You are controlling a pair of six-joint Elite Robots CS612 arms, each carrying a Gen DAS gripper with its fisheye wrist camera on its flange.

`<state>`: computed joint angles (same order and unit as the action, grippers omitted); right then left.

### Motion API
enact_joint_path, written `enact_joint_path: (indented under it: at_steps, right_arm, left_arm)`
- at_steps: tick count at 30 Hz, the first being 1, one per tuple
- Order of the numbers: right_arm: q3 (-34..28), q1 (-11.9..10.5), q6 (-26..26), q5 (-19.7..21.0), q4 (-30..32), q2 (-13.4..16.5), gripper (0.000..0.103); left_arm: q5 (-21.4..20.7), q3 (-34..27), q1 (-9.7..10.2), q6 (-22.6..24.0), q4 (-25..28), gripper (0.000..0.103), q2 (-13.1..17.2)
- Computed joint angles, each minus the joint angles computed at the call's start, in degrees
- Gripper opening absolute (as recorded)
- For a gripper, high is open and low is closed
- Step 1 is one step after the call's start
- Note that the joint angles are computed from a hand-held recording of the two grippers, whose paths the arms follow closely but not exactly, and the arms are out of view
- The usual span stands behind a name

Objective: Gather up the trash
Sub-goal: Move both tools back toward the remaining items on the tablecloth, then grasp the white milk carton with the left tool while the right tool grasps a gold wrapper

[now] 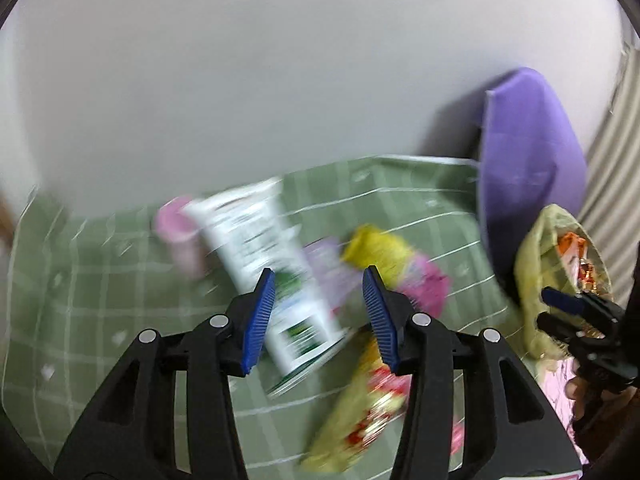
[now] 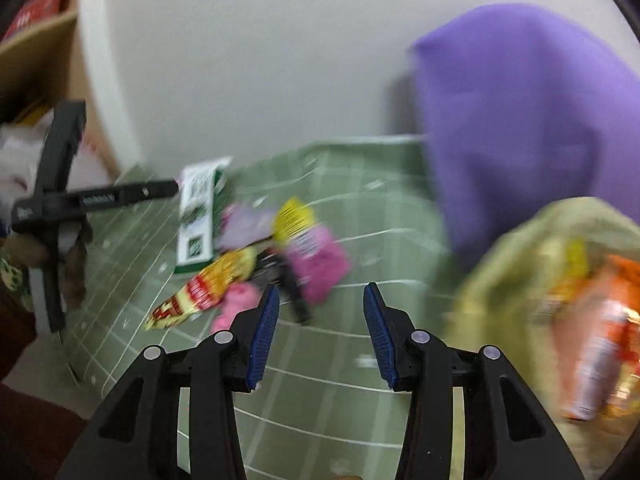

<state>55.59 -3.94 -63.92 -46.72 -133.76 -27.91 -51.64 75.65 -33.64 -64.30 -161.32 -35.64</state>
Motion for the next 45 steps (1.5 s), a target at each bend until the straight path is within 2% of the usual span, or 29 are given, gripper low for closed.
enact_joint_path:
  at_steps: [4, 9, 11, 15, 17, 19, 23, 25, 28, 33, 37, 39, 43, 45]
  right_arm:
    - [-0.73, 1.65, -1.94, -1.75, 2.72, 0.71, 0.042]
    - [-2.73, 3.17, -3.62, -1.59, 12.72, 0.7, 0.042]
    - [-2.69, 3.78, -3.3, -2.37, 14.83, 0.66, 0.042]
    - [-0.67, 4.74, 1.31, -5.38, 11.86, 0.42, 0.042]
    - [-0.01, 5.45, 4.98, -8.29, 7.78, 0.86, 0.042]
    - [-0.35, 5.85, 6.31, -9.17, 7.32, 1.31, 0.042]
    - [-1.05, 6.48, 3.58, -10.06, 9.32, 1.59, 0.04]
    - [-0.49, 6.71, 1.82, -10.44, 8.39, 1.28, 0.028]
    - [-0.95, 7.01, 0.22, -10.86, 8.33, 1.43, 0.022]
    - [-1.54, 6.78, -0.28, -9.86, 7.21, 1.34, 0.02]
    - [-2.4, 6.2, 2.86, -7.89, 4.04, 1.32, 0.02]
    - [-2.86, 5.85, 4.94, -7.03, 1.42, 1.4, 0.02]
    - [-3.79, 5.39, 8.84, -7.41, -7.59, 2.12, 0.02]
    - [-5.08, 5.24, 10.51, -8.24, -8.95, 2.92, 0.02]
  left_arm:
    - [0.44, 4.82, -0.88, -4.45, -0.12, 0.044, -1.91]
    - [1.13, 8.69, -1.57, -9.58, 1.2, 0.044, -3.48]
    - [1.65, 9.91, -1.68, -11.13, 1.11, 0.044, -3.95]
    - [1.65, 11.42, -1.4, -13.41, 0.93, 0.044, -4.38]
    - [1.92, 12.12, -1.34, -14.39, 0.77, 0.044, -4.65]
    - [2.24, 12.86, -1.29, -15.31, 0.12, 0.044, -4.84]
    - [1.97, 13.6, -1.01, -15.87, -1.04, 0.044, -4.84]
    - [1.61, 13.89, -0.83, -16.02, -1.94, 0.044, -4.72]
    - [0.87, 13.68, -0.5, -16.02, -2.98, 0.044, -4.24]
    - [-0.4, 12.62, 0.13, -14.1, -5.19, 0.044, -3.25]
    - [-1.17, 11.62, 0.6, -11.87, -7.52, 0.044, -2.48]
    - [-1.82, 10.75, 0.92, -10.23, -9.03, 0.049, -1.95]
    - [-3.46, 8.15, 1.57, -6.9, -10.76, 0.049, -0.71]
    - [-4.2, 6.5, 2.03, -6.45, -10.48, 0.05, -0.03]
